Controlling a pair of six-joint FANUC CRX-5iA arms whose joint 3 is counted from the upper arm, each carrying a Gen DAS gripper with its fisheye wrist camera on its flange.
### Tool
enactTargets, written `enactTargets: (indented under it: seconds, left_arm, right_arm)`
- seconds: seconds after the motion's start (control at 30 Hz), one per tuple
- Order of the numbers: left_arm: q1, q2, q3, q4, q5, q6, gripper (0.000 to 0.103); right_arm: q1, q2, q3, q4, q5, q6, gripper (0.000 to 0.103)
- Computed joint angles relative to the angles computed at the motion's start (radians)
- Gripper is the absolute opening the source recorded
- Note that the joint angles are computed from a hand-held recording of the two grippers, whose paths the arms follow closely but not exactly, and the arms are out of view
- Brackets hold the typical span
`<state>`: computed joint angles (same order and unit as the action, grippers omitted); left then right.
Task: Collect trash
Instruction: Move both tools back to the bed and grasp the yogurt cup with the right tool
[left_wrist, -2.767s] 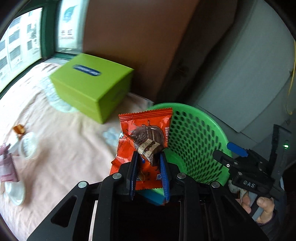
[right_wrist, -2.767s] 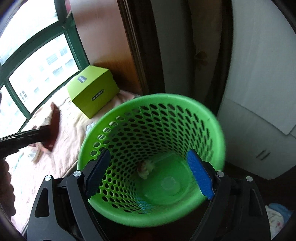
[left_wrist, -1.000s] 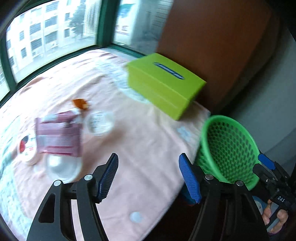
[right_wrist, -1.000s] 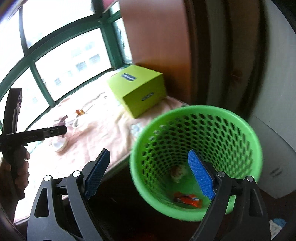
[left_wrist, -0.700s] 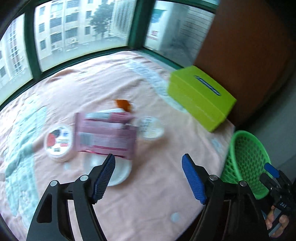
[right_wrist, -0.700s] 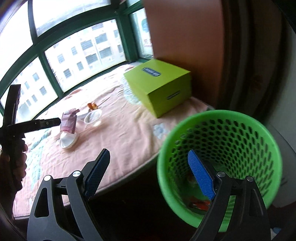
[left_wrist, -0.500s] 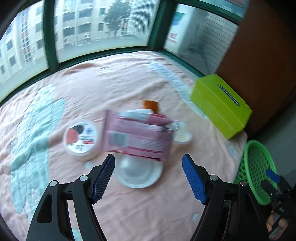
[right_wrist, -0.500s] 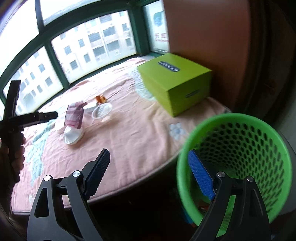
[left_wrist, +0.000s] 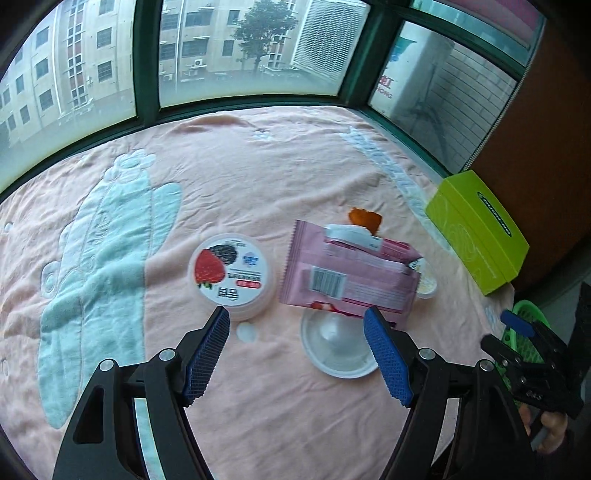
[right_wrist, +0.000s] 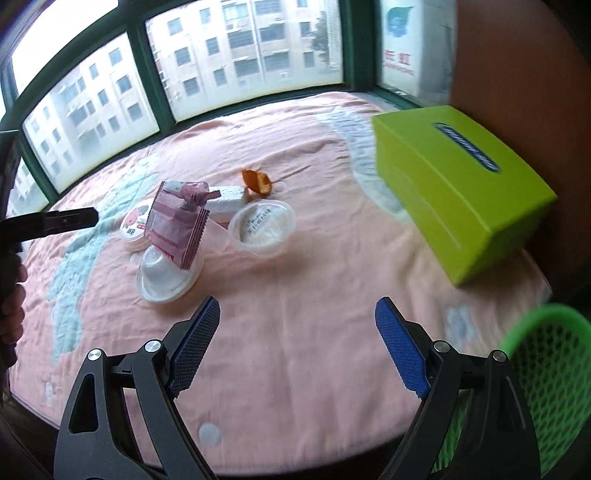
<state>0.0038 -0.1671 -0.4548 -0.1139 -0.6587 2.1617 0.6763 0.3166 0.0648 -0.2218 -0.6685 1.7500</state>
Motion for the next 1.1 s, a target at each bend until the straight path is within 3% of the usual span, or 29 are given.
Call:
enactTargets:
  seconds: [0.53, 0.7, 0.8, 0.87, 1.0, 1.1]
  left_arm:
    - [0.114, 0.024, -0.077, 0.211, 0.098, -0.236, 0.072]
    - [0.131, 0.065, -0.066, 0.273, 0.119, -0.307, 0.072]
    - [0.139, 0.096, -0.059, 0.329, 0.138, -0.362, 0.072]
    - [0.148, 0.118, -0.064, 0.397, 0.161, -0.416, 0.079]
    - [0.152, 0.153, -0.092, 0.568, 0.220, -0.579, 0.080]
    - [0.149, 0.184, -0.086, 0.625, 0.228, -0.634, 0.084]
  right_arm:
    - [0.039, 0.259, 0.295, 0.033, -0.142, 0.100, 0.084]
    - [0.037, 0.292, 0.331, 0.021, -0.161, 0.110, 0.083]
    - [0.032, 0.304, 0.349, 0.002, -0.173, 0.121, 0.074]
    - [0.026, 0.307, 0.358, -0.019, -0.184, 0.129, 0.065]
    - [0.019, 0.291, 0.342, -0.042, -0.171, 0.139, 0.064]
    - [0.012, 0.267, 0.321, -0.063, -0.159, 0.143, 0.064]
